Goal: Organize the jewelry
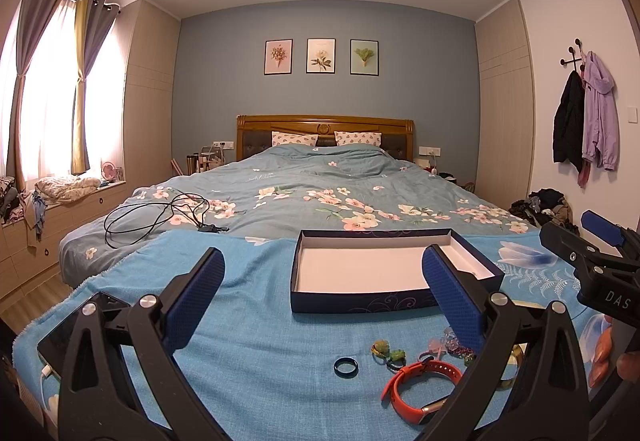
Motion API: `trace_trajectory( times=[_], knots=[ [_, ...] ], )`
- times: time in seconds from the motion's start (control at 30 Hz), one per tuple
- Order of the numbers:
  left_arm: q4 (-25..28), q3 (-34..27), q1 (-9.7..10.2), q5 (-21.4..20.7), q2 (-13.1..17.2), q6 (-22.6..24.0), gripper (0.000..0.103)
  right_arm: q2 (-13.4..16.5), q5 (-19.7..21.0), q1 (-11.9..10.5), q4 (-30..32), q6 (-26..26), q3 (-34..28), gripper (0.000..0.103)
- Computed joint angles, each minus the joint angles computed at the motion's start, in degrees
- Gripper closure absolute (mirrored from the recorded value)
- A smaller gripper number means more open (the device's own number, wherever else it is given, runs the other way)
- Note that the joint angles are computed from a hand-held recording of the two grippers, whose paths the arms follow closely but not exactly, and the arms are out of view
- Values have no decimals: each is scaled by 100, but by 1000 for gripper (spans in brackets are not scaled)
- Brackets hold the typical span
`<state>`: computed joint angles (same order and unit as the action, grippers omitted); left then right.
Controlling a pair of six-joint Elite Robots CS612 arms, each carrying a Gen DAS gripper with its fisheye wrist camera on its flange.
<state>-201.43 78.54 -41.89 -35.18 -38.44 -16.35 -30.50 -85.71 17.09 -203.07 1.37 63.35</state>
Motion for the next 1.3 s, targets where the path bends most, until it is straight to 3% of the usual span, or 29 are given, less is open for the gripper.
trace_trajectory(
  times=[0.93, 1.3],
  knots=[
    [32, 50, -14, -30, -10, -61, 6, -4, 4, 7, -8, 22, 18, 7],
    [442, 183, 54, -489, -111, -437, 6, -39, 77, -18, 129, -3, 64, 7]
  ],
)
